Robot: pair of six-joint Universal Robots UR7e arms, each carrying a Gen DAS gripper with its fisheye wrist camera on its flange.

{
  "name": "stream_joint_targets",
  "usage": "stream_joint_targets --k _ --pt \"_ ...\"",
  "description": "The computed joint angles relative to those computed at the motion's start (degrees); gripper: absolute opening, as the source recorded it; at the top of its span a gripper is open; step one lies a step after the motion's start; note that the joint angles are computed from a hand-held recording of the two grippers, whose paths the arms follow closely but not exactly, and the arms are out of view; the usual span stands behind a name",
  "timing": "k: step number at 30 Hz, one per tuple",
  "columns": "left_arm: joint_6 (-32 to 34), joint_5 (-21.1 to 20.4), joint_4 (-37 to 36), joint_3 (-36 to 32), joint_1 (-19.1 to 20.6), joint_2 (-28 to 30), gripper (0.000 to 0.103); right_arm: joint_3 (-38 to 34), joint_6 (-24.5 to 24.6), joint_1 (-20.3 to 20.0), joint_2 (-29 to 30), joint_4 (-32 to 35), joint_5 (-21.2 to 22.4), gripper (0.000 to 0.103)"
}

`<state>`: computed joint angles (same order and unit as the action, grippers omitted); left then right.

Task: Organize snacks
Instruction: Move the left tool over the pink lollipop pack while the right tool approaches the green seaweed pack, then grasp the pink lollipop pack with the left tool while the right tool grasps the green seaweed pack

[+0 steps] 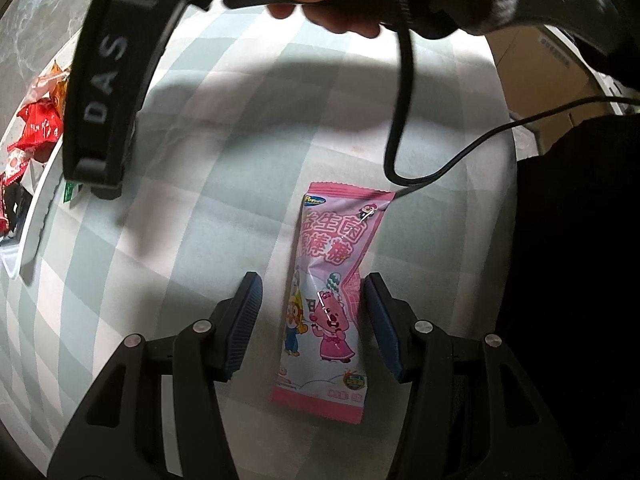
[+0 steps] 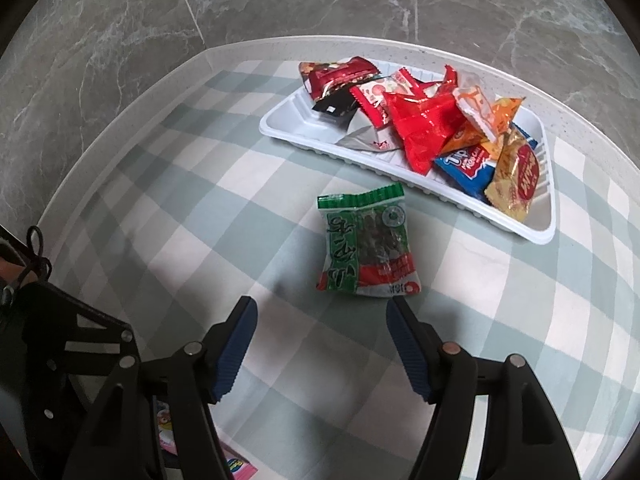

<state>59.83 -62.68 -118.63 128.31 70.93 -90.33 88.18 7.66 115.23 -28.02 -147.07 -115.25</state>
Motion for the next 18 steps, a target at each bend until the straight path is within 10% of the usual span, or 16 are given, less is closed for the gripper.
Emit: stream_joint_targets --k 18 --pt "-4.61 -1.60 -2.51 -1.85 2.70 0.91 0.031 -4.50 -2.73 -2.08 2.77 2.88 -2.44 0.071"
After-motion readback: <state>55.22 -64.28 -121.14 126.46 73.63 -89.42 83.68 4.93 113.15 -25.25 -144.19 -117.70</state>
